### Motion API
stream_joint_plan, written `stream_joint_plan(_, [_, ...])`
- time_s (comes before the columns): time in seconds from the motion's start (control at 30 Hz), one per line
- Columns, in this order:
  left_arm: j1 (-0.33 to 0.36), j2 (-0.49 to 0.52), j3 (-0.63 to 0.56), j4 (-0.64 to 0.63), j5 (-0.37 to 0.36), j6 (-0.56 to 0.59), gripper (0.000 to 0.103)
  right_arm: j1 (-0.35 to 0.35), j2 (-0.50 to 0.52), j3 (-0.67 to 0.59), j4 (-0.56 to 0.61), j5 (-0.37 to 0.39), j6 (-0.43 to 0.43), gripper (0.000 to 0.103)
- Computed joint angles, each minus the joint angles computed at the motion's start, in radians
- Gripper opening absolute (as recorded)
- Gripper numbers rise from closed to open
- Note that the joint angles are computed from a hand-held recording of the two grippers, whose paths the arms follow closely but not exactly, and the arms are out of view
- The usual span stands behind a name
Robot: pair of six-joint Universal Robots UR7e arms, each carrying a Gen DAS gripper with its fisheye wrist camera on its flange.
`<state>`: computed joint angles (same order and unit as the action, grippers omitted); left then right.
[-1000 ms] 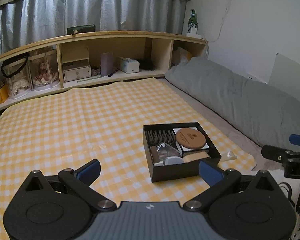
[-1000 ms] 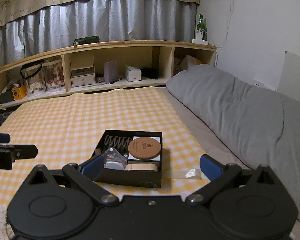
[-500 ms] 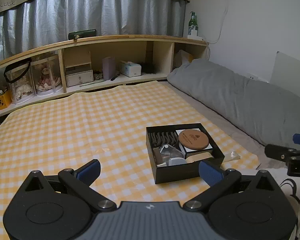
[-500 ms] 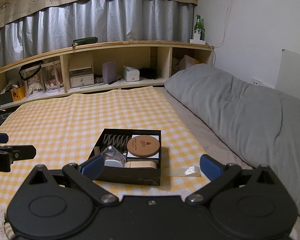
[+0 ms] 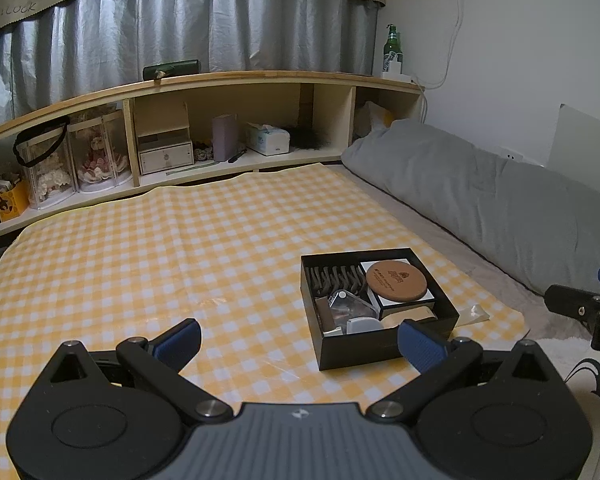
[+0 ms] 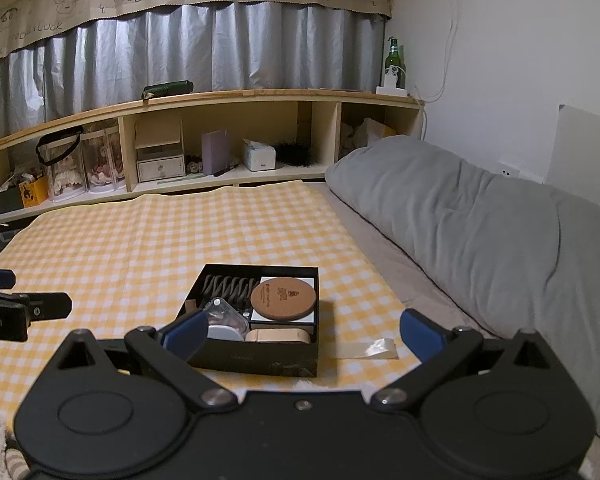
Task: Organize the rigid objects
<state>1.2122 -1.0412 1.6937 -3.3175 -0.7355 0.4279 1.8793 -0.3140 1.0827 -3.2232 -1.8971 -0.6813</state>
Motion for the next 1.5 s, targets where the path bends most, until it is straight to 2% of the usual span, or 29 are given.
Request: stream_joint_plan(1.5, [0.004,-0.006,-0.001,0.001,-0.004,0.019,0.103,0.002,-0.001,0.006,-0.011,-0.002,-0.013,0.103])
